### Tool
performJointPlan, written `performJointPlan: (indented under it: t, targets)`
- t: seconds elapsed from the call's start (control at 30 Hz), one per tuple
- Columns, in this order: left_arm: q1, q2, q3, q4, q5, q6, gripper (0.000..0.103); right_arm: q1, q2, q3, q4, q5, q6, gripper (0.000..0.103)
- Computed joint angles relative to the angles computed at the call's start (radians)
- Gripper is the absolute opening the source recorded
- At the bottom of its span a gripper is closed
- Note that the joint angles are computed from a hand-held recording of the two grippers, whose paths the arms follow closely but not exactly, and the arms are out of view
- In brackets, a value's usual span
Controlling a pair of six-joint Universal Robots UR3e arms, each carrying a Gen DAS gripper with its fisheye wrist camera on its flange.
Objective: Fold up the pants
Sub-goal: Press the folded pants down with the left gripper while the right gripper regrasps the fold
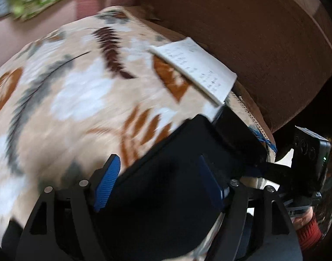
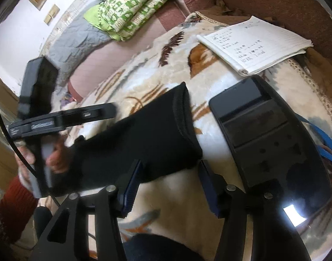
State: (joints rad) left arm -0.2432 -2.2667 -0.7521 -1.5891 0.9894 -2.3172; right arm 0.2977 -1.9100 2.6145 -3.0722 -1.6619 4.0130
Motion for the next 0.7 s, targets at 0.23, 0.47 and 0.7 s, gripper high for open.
performJointPlan:
  t: [0.23, 0.47, 0.7]
  targets:
    - [-0.102, -0.124, 0.153, 0.006, 0.054, -0.016, 0.074, -0.024, 0.048, 0.003, -0.073, 0.025, -0.056, 0.056]
    - [-0.13, -0.157, 0.168, 0.026, 0.082, -0.001, 0.074, 0.004, 0.128, -0.031, -0.122, -0.01, -0.075, 0.056]
    - [-0.144, -0.189, 0.198, 0.034, 0.075, 0.011, 0.074, 0.014, 0.166, -0.047, -0.133, -0.045, -0.101, 0.034]
